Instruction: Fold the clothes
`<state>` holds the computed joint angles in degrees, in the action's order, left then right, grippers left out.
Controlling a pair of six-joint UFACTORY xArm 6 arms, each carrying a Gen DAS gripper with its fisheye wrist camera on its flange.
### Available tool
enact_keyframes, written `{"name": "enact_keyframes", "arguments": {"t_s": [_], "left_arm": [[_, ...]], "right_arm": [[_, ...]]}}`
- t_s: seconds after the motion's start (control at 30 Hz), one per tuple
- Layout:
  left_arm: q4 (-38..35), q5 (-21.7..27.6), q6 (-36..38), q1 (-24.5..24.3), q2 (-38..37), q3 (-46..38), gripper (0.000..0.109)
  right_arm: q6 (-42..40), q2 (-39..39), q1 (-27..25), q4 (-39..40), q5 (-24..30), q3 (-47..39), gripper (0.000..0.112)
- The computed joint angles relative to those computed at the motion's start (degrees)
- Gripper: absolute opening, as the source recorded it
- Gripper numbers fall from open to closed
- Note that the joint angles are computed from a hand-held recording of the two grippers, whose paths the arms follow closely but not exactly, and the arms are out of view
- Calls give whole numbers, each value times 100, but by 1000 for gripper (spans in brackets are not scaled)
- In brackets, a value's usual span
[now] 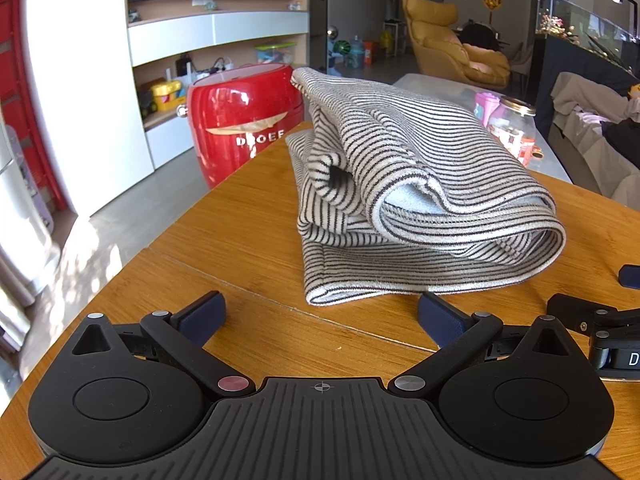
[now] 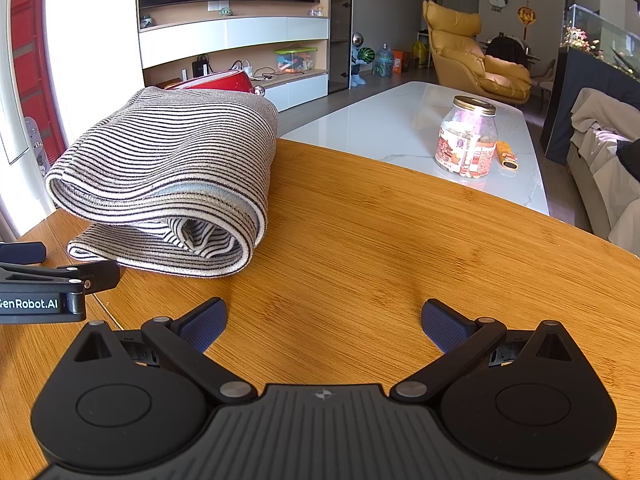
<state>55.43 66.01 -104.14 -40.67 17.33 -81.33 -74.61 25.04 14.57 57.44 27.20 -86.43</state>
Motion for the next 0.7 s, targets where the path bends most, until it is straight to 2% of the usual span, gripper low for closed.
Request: {"name": "enact_keyframes", "arguments": {"t_s": [0.7], "left_arm": [[-6, 11, 17, 1, -19, 12, 103]], "right_arm": [[4, 6, -3, -2, 6, -9, 103]]}}
